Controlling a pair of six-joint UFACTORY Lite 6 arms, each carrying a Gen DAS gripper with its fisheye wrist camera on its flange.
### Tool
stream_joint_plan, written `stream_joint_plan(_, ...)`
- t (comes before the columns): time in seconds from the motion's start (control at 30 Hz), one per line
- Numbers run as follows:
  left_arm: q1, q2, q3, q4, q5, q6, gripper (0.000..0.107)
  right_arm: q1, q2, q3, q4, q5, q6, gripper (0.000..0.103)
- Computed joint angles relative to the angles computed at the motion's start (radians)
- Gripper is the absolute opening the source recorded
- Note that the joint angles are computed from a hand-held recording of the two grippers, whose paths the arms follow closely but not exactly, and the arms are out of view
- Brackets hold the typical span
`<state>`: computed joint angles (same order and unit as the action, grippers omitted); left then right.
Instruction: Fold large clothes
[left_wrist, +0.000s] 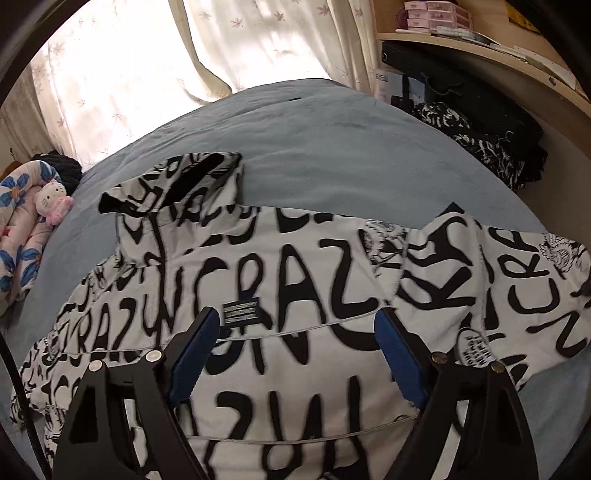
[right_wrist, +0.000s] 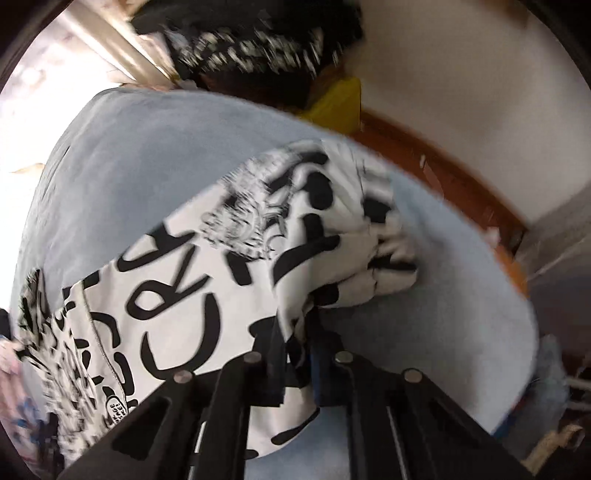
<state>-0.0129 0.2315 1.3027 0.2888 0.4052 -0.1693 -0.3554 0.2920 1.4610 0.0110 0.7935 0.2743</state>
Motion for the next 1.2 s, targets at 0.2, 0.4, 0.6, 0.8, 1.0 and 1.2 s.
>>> stream_joint_plan(0.2,0.217,-0.126,-0.057,-0.315,0.032,0.384,0.085,0.374,-0.16,0.086,-0.192,0.074,0.168,0.007)
stream_joint_plan(0.4,0.51,-0.167,-0.046,-0.699,0.147,0.827,0.085,0.789,-0.034,0.283,-0.231,0.171,0.259,0.011)
stream_joint_plan(0.6,0.724,-0.124,-0.039,-0.88,0.25,1.107,0.085,1.011,0.148,0.331,-0.202,0.117,0.301,0.036)
stream_joint_plan(0.8,0.805,-0.005,-0.007,-0.903,0.348,1.176,0.085,1.071,-0.043,-0.034,-0.18,-0.117,0.493,0.036)
stream_joint_plan(1.0,0.782,0.145,0.043,-0.968,0.52,1.181,0.085,1.053,-0.281,-0.376,-0.194,-0.274,0.696,0.036)
stream_joint_plan(1.2,0.718,0.247,0.034,-1.023,0.594,1.131,0.085,1.013,-0.408,-0.56,-0.119,-0.365,0.69,0.036)
